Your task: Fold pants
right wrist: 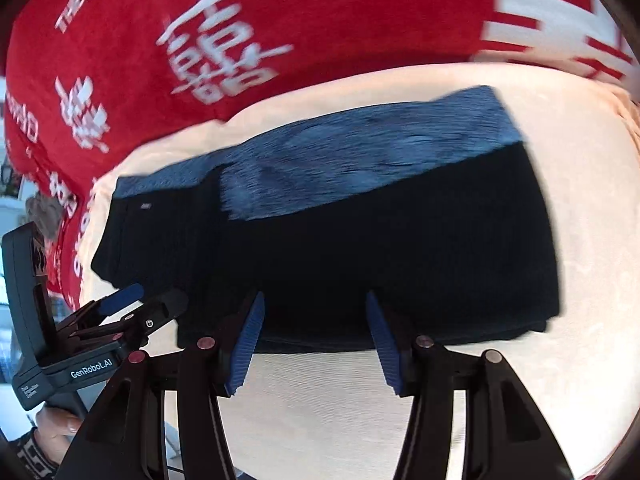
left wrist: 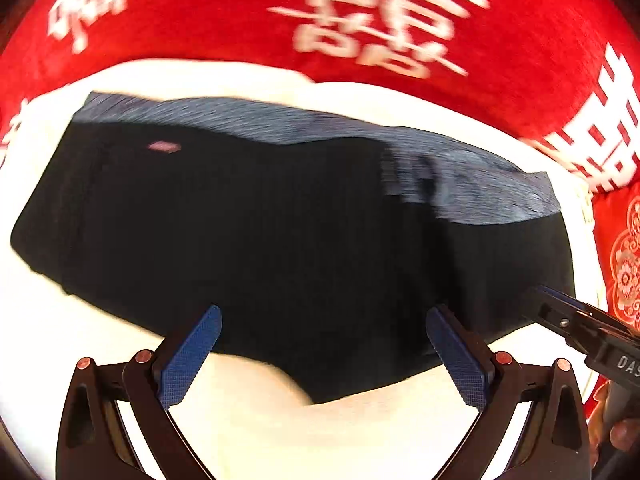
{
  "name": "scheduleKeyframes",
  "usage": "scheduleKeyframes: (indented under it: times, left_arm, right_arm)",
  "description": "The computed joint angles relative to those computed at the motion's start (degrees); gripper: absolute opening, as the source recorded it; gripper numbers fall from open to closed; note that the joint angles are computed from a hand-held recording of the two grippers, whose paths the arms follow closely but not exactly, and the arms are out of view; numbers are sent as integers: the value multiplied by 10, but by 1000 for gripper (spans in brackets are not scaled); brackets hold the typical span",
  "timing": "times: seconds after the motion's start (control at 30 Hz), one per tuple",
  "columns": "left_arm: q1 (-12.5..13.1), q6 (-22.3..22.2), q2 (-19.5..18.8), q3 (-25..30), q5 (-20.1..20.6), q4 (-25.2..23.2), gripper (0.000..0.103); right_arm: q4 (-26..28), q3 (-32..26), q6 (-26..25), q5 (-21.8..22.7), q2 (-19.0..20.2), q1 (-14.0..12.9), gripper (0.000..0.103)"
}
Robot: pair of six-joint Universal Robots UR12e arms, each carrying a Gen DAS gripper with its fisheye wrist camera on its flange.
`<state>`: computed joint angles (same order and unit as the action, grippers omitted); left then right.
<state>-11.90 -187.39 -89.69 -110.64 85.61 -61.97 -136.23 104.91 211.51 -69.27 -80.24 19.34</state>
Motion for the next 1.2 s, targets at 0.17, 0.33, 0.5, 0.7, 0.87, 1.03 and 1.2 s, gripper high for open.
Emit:
scheduleKeyframes:
  times: [0.17,0.33,0.5,0.7,0.87,1.03,1.2]
  left_arm:
    - [47,-14,31,-27,-4,5,103]
    - [94,-26,60,-50,-17,21,103]
    - [145,-41,83,-77,-56,69,103]
    - [207,-105,89,-113,-125,135,103]
    - [243,-117,85,-141,-199,189,103]
    - [255,-126,65,-150,-254,221,103]
    - [252,-157,47,-146,-265,252,103]
  right_arm:
    - [35,-69,-41,4,47,41,60]
    - [77,-116,-117,-29,68,76,56]
    - [110,-127,-130,-16,82,79,23]
    - [125,-125,-127,-12,86,80,22]
    - [131,-131,-122,-14,93,82,22]
    - [127,-129,-112,-5,95,79,22]
    - [131,-130,-118,-9,94,79,22]
